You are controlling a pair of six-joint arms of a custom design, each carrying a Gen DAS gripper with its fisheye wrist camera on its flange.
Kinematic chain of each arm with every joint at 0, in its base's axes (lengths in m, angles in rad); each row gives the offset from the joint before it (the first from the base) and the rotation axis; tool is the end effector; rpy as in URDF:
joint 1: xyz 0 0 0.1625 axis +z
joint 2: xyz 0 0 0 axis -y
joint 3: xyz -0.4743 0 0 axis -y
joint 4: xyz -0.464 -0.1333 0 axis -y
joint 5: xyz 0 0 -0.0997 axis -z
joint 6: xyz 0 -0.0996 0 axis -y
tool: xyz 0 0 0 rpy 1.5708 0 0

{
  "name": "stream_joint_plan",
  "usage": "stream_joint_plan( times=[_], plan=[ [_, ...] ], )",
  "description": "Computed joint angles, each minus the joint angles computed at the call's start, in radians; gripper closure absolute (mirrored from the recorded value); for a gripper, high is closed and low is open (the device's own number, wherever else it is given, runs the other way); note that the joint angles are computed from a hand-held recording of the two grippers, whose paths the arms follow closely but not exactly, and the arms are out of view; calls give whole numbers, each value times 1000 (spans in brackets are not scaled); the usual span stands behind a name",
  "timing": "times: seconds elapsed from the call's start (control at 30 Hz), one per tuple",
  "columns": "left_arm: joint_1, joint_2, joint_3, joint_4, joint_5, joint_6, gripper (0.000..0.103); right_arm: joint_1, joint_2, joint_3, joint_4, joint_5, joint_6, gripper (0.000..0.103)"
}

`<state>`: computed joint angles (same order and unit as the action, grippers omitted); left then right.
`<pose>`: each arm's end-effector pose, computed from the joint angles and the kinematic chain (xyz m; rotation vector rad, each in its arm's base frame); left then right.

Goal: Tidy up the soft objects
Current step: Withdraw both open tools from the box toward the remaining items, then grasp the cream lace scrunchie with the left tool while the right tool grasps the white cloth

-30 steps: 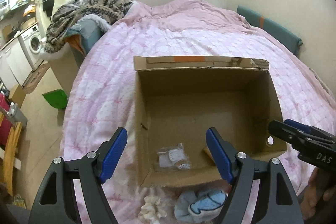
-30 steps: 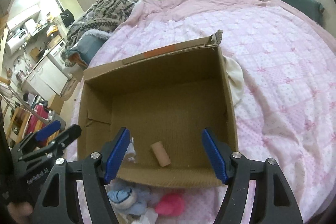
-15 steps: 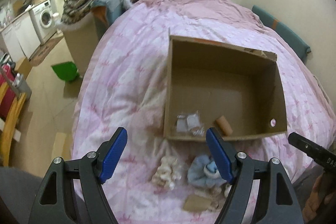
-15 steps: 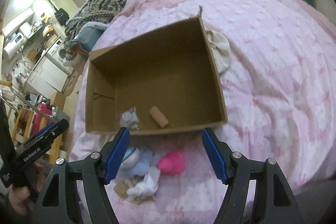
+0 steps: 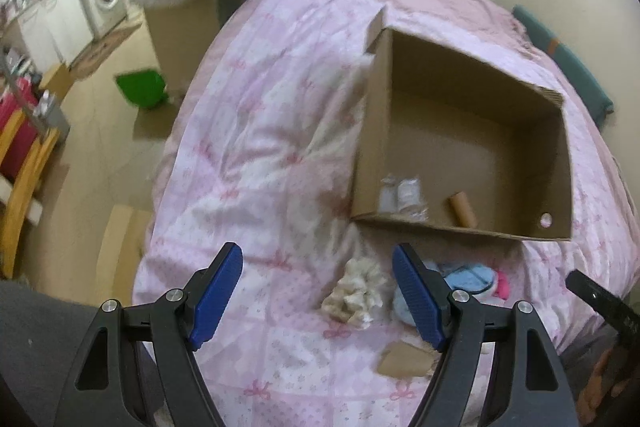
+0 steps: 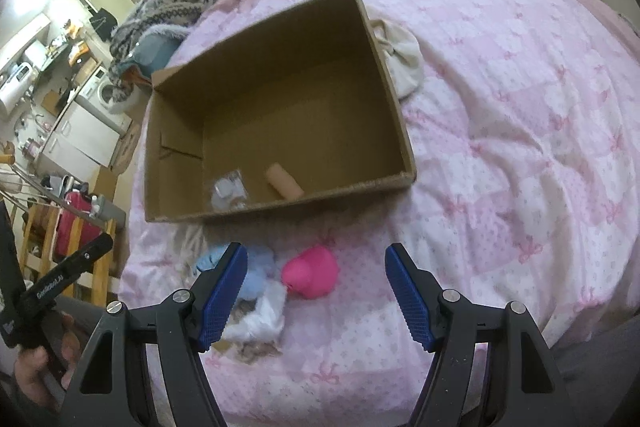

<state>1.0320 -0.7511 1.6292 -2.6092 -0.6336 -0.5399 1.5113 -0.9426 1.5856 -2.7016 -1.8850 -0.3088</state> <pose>-0.2019 -0.7540 0.0868 -0.0950 2.3040 -0.7578 0.0558 -0.7873 0.2311 0.2292 -2.6817 0.5800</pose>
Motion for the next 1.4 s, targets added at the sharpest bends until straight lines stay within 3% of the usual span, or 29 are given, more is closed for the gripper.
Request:
stream_joint_plan(
  times=[0.2,0.3,0.43,0.57,0.67,0.8,0.87,0.97,1.13,1.27,1.4],
  plan=[
    [40,-15,-20,116,-50,-180,28,-3,11,-13,25,-10,24,28],
    [67,-8,-48,174,-133,-232,28,-5,21,-26,55,-19,45,28],
    [89,28,-96,239,-224,-235,31,-4,35,-42,85,-39,65,28],
    [91,93,-175,314,-249,-184,34,-6,40,-49,100,-45,80,28],
    [92,134,-221,371,-255,-160,42,-7,46,-59,115,-52,88,28],
    [96,166,-256,436,-244,-168,66,-10,52,-68,134,-56,99,28],
    [97,168,-257,438,-239,-175,80,-10,54,-73,144,-52,102,28],
    [90,158,-243,427,-231,-176,87,-15,58,-84,172,-32,107,28],
    [69,118,-186,350,-231,-139,88,-43,64,-120,341,115,148,28],
    [37,78,-120,279,-215,-119,88,-30,75,-115,348,85,121,28],
    [16,66,-91,239,-202,-106,88,-26,90,-124,396,103,110,28]
  ],
)
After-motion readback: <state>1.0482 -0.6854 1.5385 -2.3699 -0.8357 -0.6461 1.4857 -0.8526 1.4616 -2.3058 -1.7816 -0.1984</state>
